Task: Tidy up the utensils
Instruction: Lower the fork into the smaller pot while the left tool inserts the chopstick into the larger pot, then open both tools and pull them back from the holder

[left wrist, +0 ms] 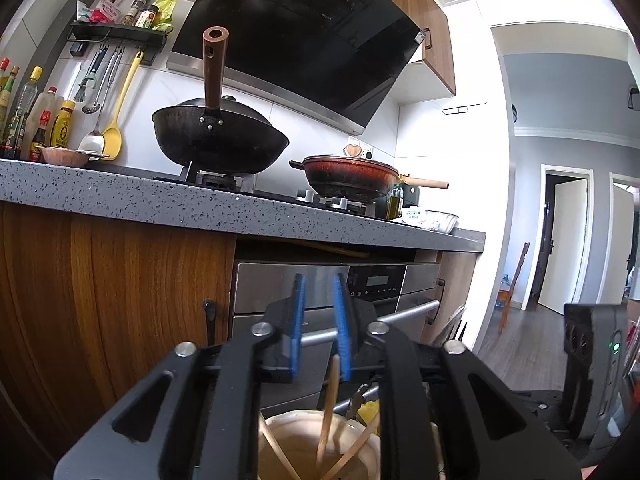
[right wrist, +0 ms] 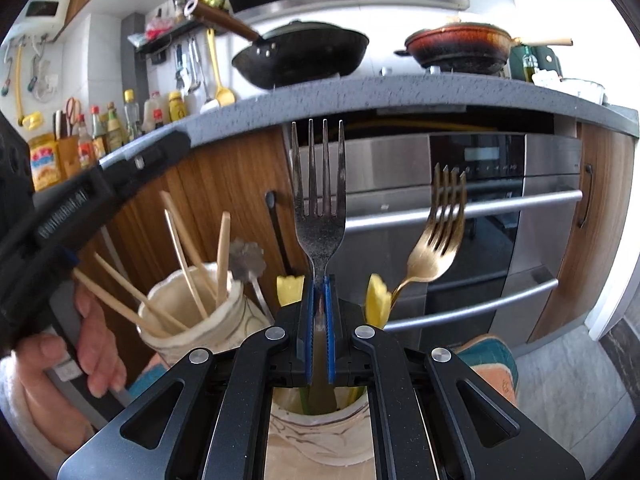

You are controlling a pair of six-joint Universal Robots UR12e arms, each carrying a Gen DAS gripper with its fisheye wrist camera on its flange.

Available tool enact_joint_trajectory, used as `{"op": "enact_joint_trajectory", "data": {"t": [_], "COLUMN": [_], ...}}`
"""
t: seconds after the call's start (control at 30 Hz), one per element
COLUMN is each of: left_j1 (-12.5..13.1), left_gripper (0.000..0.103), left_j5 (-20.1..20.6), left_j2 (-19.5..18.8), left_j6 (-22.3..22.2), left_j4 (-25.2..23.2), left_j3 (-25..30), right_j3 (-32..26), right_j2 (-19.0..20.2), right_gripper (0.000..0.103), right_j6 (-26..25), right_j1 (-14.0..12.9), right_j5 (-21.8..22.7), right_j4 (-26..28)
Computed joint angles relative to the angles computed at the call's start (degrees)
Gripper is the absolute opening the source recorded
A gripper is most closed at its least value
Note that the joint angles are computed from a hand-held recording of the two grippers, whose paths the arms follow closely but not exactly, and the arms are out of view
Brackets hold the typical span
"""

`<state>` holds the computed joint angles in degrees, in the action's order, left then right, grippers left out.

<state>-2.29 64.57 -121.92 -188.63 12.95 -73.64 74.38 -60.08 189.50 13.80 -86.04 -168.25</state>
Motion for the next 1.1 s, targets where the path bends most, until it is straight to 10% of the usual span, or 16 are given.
{"op": "enact_joint_trajectory", "data": {"t": [0.23, 0.83, 1.0, 1.1], "left_j1": [0.06, 2.27, 3.21, 3.54], "left_gripper": [0.044, 0.057, 0.063, 0.087], "left_j5": [-0.56, 0.57, 2.35, 4.58], "left_j2": [0.20, 5.85, 9.75, 11.51], "left_j6": [0.14, -1.84, 0.25, 0.64], "left_j4": [-0.17, 0.03, -2.13, 0.18], "left_j3": [-0.25, -8.06, -14.19, -18.30], "right_j3": [-1.18, 5.22, 8.93, 10.94], "right_j2": [0.74, -3.08, -4.71, -5.36], "right_gripper": [0.006, 0.016, 0.039, 0.056], "right_j6": [-0.94, -1.64, -2.13, -2.82], "right_j1": [0.27, 1.00, 1.97, 2.68], "right_j5": [-0.69, -4.79, -7.56, -9.95], "right_j4": [4.41, -3.05, -8.53, -12.31]}}
